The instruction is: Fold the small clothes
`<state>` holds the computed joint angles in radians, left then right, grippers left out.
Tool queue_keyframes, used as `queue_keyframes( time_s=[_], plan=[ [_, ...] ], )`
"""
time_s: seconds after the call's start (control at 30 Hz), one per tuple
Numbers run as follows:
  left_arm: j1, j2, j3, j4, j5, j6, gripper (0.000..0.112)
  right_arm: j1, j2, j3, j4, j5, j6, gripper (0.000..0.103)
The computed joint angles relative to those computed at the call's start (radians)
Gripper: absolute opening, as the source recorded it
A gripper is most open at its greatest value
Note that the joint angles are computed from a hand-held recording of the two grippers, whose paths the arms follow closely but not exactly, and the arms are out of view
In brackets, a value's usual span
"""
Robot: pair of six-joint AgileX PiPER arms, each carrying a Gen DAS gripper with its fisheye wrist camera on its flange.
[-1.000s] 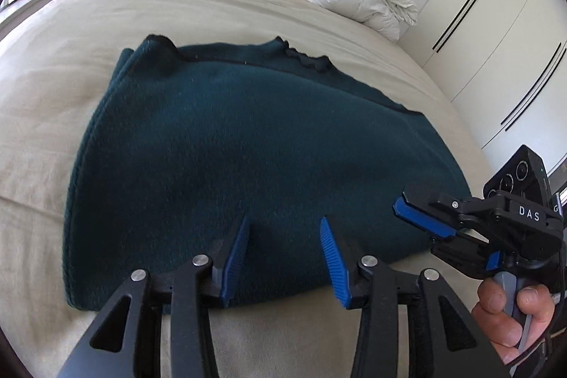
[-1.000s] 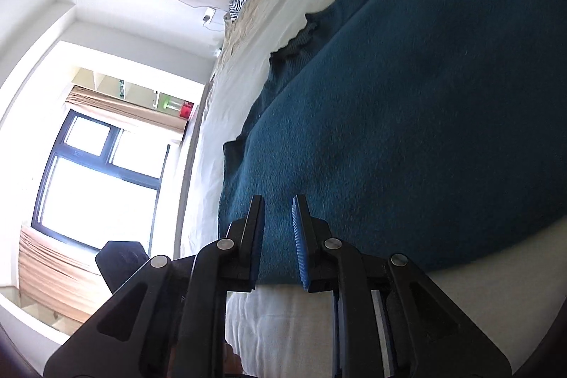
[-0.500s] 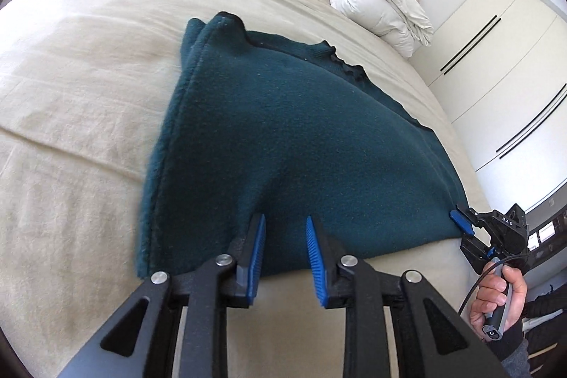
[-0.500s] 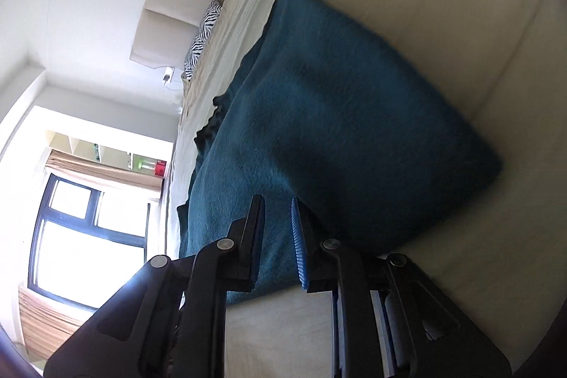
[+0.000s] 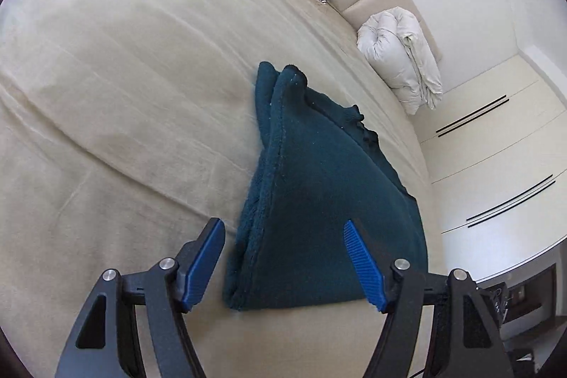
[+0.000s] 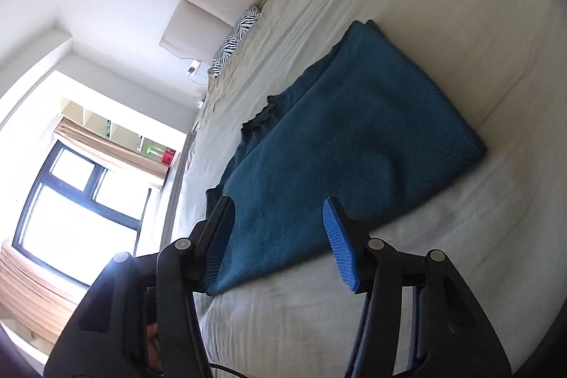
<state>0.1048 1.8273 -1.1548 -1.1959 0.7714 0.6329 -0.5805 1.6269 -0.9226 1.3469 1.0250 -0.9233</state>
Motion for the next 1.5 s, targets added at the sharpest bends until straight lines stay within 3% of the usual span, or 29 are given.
queue_keyframes(
  time_s=[0.3,0.43,0.57,0.67,0.8,1.0,1.13,1.23,1.4,1.5],
  plan=[
    [0.005,0.168,-0.16,-0.046,0.127,-0.073,0.07,0.164,0.006,-0.078,-0.005,0.029,0.05,0.052],
    [0.014,0.21,-0.198,-0.073,0.201,-0.105,0.07,0.235,0.051,-0.14,-0.001,0.017,0.094,0.052],
    [0.008,0.23,-0.23,-0.044,0.217,-0.118,0.068,0.335,0.124,-0.257,-0.04,-0.007,0.165,0.052],
    [0.009,0.25,-0.262,-0.012,0.236,-0.136,0.055,0.412,0.199,-0.374,-0.093,-0.022,0.243,0.052],
    [0.029,0.275,-0.271,-0.007,0.264,-0.133,0.021,0.499,0.338,-0.561,-0.148,-0.012,0.362,0.052],
    [0.051,0.271,-0.209,-0.08,0.267,-0.062,0.014,0.608,0.558,-0.877,-0.278,0.031,0.563,0.052],
    [0.058,0.265,-0.195,-0.106,0.27,-0.054,0.013,0.632,0.722,-1.092,-0.363,0.053,0.708,0.051],
    [0.067,0.26,-0.193,-0.114,0.281,-0.056,0.013,0.61,0.755,-1.075,-0.259,0.049,0.631,0.05],
    [0.029,0.192,-0.218,-0.082,0.262,-0.111,0.012,0.566,0.744,-1.068,-0.226,0.104,0.621,0.051],
    [-0.029,0.145,-0.285,-0.023,0.237,-0.177,0.012,0.501,0.716,-1.025,-0.158,0.126,0.583,0.062]
  ],
)
